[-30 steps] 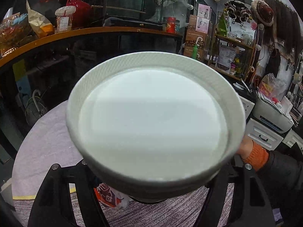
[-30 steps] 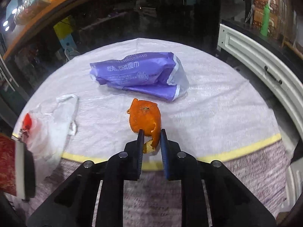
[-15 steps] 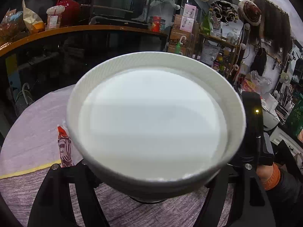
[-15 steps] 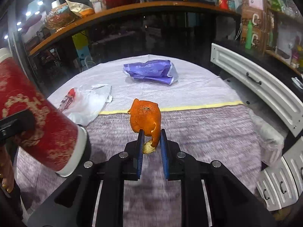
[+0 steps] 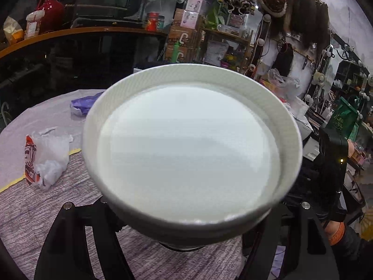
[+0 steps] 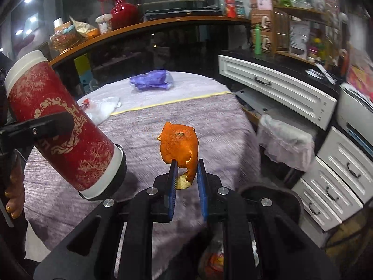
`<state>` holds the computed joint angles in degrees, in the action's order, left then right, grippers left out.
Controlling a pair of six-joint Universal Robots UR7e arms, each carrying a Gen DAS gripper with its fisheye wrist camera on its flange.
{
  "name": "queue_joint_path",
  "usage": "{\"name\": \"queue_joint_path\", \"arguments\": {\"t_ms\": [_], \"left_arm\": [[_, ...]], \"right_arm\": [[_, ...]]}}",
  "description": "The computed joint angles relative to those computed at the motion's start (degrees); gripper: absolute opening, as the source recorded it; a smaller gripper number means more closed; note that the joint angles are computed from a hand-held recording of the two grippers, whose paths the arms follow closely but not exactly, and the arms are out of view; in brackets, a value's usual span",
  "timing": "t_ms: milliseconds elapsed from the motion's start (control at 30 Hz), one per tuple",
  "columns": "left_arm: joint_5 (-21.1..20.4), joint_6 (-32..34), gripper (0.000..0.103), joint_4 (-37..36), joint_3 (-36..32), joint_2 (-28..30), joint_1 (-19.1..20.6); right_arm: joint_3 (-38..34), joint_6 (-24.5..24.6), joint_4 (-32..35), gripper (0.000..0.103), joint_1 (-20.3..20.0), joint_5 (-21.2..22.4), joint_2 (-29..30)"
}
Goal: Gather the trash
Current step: 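Carry the peel and tumbler to the bin and open the right gripper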
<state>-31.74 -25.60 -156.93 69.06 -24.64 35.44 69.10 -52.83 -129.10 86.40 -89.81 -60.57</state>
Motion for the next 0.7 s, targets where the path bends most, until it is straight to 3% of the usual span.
{"name": "queue_joint_path", "arguments": {"t_ms": [200,500,633,700], "left_arm": [[-3.57,3.37,0.073,1.89,-7.34,5.31,0.0],[-10.57,7.57,0.073,8.2,-21.5,14.86,0.81],[-7.13,13.1,0.073,10.43,-29.49,20.59,0.11],[-8.1,14.32,0.073,12.77,-33.99,22.97,0.18]], "right_arm": [[2.17,1.32,-1.49,0.017,-4.3,-1.55,-3.22],[2.61,3.61,-2.9,0.017,-9.05,-6.01,-3.55],[2.17,5.49,-2.96,0.017,-11.0,-8.14,-2.53],[1.34,6.94,-2.91,0.017,-11.62,-9.46,-1.47]]}}
